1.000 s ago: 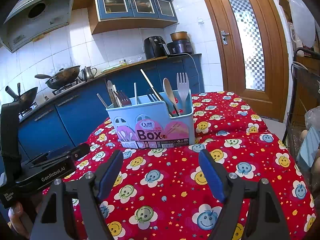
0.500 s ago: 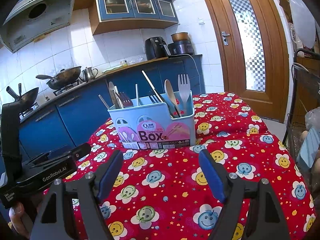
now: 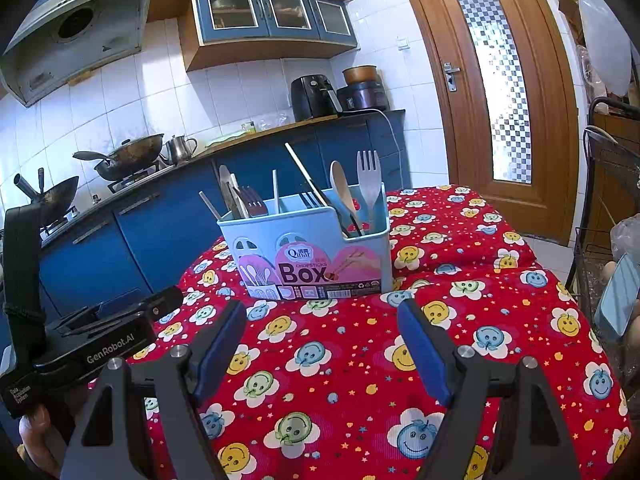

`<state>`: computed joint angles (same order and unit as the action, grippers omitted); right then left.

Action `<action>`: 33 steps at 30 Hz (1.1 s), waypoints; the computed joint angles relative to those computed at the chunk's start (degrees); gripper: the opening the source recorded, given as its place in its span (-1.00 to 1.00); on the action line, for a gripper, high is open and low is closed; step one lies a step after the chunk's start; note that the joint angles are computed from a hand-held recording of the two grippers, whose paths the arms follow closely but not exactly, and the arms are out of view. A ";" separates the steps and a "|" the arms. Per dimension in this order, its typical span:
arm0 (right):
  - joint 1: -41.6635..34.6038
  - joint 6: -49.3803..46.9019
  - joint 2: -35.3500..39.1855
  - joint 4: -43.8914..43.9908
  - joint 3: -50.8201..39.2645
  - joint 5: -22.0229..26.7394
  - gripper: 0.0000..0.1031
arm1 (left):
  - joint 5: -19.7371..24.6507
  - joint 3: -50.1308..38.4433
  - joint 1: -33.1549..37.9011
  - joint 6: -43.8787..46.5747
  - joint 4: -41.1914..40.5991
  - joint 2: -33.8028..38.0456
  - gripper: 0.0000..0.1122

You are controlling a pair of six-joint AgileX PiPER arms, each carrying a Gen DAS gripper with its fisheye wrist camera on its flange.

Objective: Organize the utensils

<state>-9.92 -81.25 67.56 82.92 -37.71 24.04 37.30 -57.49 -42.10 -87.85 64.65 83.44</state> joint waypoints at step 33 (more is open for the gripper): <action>0.23 0.56 -0.16 -0.41 -0.05 -0.13 0.55 | 1.20 -0.35 -0.63 0.87 -0.24 -0.77 0.08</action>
<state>-9.69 -80.69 67.40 82.51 -37.75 23.91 38.51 -57.84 -42.73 -86.98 64.41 82.67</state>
